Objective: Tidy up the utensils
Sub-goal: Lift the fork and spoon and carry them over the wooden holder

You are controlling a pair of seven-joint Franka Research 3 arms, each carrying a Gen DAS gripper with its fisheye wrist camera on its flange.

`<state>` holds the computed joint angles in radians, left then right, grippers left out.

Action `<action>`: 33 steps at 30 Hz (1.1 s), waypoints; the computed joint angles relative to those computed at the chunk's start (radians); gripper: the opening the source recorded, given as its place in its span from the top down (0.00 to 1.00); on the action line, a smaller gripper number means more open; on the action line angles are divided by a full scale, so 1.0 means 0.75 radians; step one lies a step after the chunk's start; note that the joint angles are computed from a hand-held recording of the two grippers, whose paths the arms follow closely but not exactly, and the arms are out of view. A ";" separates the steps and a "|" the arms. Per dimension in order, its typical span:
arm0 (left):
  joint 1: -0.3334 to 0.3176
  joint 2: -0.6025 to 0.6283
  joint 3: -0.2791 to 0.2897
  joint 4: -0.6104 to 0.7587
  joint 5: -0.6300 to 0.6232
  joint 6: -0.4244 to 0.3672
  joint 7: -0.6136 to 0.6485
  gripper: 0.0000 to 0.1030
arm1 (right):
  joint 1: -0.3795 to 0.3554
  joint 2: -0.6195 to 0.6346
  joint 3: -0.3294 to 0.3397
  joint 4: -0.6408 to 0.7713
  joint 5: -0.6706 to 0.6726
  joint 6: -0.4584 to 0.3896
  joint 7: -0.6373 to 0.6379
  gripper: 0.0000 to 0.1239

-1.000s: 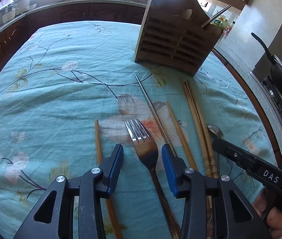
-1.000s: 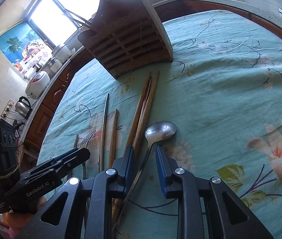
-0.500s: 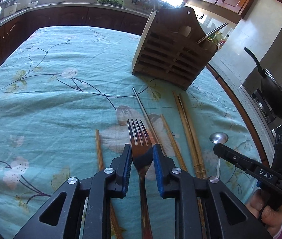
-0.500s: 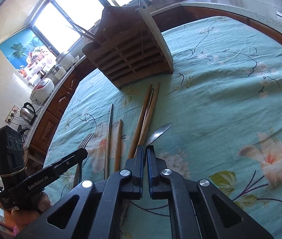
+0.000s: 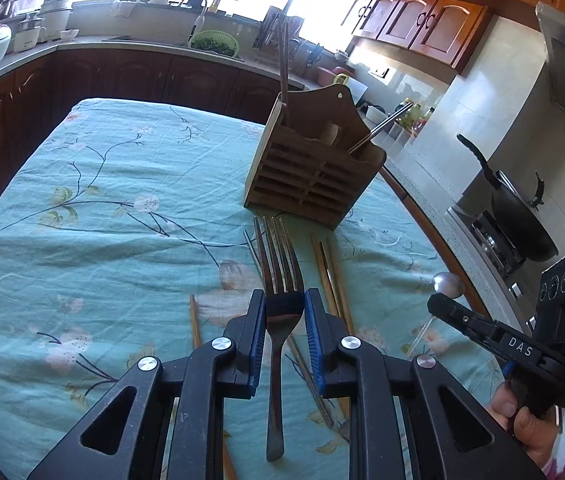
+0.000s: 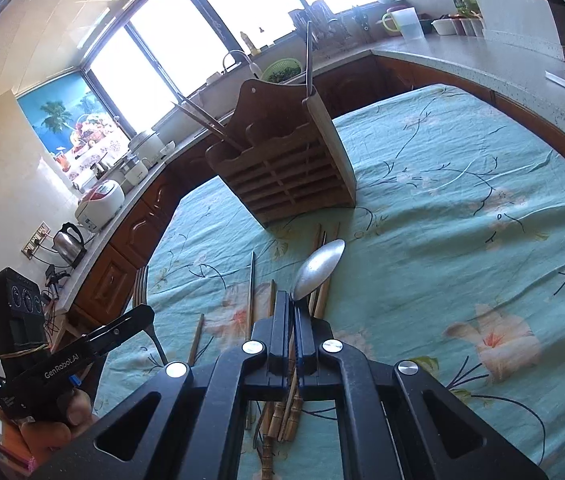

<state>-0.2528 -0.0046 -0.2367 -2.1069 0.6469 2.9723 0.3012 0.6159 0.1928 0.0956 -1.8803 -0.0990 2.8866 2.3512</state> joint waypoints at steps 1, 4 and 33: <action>0.000 -0.009 0.000 -0.004 0.024 -0.001 -0.021 0.88 | 0.007 -0.004 -0.009 0.000 -0.019 0.001 0.015 0.98; 0.006 -0.039 -0.005 -0.032 0.032 0.026 -0.037 0.99 | 0.020 -0.013 -0.027 0.002 -0.077 0.006 0.058 0.98; 0.117 -0.092 -0.050 -0.013 0.333 0.066 -0.293 0.99 | 0.009 -0.015 -0.057 0.115 -0.558 -0.069 0.303 0.98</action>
<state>-0.1652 -0.0738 -0.2741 -2.1171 0.8965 3.0215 0.0815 0.6228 0.1815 0.0525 -1.7937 -0.5174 2.8349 2.5785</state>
